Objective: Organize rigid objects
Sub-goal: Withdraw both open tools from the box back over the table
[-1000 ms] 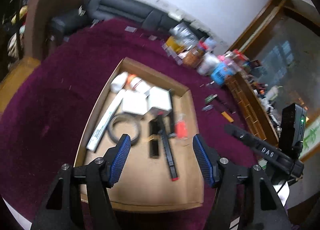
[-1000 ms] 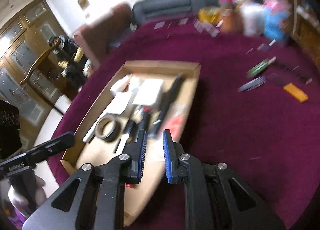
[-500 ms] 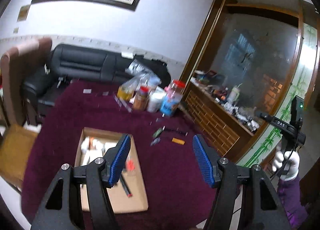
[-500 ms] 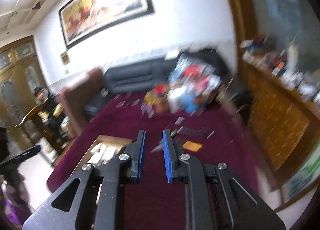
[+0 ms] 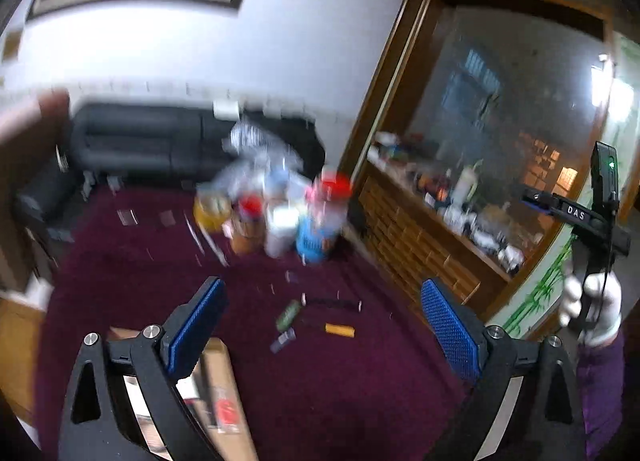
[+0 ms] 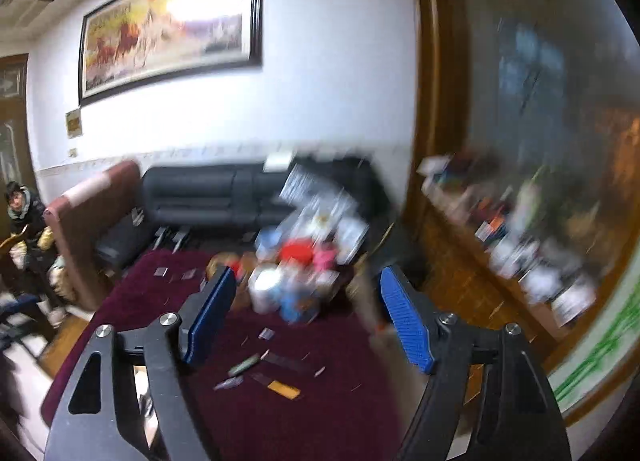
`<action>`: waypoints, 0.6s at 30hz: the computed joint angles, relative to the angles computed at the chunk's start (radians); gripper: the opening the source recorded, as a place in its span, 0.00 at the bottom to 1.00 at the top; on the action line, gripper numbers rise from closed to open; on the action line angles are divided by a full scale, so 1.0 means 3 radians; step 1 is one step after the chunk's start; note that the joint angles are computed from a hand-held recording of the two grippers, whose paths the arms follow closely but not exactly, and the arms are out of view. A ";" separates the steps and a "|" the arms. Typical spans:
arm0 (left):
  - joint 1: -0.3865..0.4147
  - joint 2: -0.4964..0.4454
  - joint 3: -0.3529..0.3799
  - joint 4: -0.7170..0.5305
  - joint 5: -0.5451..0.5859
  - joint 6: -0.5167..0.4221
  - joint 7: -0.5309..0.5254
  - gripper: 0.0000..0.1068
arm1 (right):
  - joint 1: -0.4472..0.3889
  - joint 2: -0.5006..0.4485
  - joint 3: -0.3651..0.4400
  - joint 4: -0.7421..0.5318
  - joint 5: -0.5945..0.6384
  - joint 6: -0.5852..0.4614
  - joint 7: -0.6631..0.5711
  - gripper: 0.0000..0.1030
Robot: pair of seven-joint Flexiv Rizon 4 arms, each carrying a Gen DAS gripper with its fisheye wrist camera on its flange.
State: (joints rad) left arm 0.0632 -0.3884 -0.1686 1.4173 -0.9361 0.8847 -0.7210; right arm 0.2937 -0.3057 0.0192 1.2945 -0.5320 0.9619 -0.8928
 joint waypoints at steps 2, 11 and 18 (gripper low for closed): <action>-0.0173 -0.0274 0.0035 0.0011 0.0265 0.0232 -0.0168 0.88 | -0.0078 -0.0145 0.0021 0.0261 0.0126 0.0341 0.0033 0.73; -0.0332 -0.1130 0.0072 -0.0379 0.1132 -0.0070 -0.1061 0.86 | -0.0265 -0.1027 0.0238 0.0375 0.0869 0.0715 -0.0263 0.71; -0.0266 -0.1195 0.0107 -0.0396 0.1551 0.0014 -0.1195 0.80 | -0.0296 -0.1499 0.0308 -0.0146 0.1110 0.0391 -0.0757 0.71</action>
